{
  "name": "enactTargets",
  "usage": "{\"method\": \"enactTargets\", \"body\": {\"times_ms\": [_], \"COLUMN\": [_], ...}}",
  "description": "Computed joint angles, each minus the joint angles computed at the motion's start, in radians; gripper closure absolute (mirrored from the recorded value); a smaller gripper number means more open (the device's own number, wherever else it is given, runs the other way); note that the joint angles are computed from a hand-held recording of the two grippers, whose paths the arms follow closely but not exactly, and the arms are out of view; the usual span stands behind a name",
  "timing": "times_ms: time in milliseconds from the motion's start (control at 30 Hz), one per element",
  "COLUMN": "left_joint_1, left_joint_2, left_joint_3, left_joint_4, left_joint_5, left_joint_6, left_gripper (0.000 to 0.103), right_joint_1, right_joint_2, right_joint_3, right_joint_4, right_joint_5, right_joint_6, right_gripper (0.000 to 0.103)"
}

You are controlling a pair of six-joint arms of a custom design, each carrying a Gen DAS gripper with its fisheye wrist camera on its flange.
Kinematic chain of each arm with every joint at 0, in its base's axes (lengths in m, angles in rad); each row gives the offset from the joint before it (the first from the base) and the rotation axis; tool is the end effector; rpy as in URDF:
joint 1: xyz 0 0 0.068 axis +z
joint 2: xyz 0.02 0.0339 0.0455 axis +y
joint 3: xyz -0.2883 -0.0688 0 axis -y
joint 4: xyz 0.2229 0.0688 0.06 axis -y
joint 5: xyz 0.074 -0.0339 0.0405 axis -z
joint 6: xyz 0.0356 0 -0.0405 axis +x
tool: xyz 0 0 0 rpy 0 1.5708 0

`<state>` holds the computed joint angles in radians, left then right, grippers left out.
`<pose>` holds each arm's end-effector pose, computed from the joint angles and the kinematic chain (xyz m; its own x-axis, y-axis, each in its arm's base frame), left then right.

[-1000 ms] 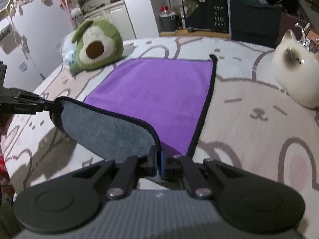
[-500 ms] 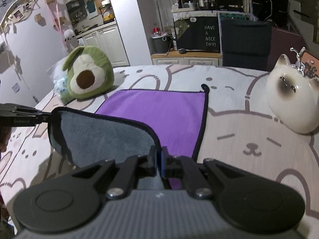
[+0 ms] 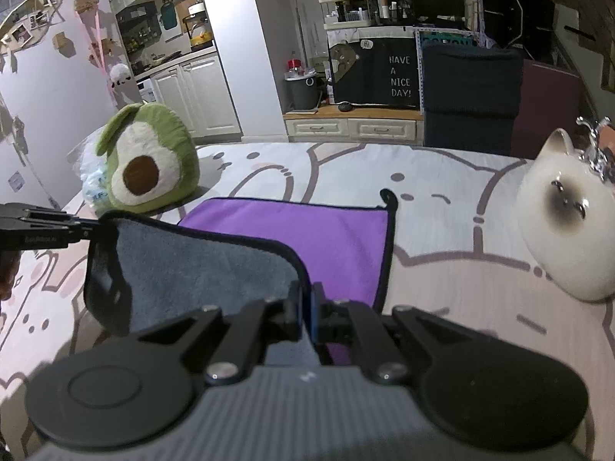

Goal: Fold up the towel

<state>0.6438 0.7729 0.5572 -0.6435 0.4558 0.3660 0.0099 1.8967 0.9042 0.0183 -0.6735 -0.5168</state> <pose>0.1001 0.0555 0.2454 -0.6762 -0.1057 -0.7291 -0.0718 0.9944 -0.0776 0.3414 0.0256 0.1485 -0.5422 -0.3916 -0.7434 -0.7201 0.6725 0.1710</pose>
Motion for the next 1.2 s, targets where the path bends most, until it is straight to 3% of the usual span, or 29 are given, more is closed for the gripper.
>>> {"method": "enactTargets", "body": {"times_ms": [667,1200], "left_joint_1": [-0.132,-0.24], "left_joint_2": [0.307,0.504], "left_joint_3": [0.031,0.118], "left_joint_4": [0.322,0.464], "left_joint_5": [-0.109,-0.243], "left_joint_6": [-0.071,-0.121], "left_gripper": [0.098,0.098], "right_joint_1": [0.094,0.158], "right_joint_2": [0.187,0.274], "right_joint_3": [0.263,0.423], "right_joint_4": [-0.009,-0.033], "right_joint_5": [0.086,0.173], "right_joint_6": [0.09,0.138], "right_gripper": [0.098,0.098]}}
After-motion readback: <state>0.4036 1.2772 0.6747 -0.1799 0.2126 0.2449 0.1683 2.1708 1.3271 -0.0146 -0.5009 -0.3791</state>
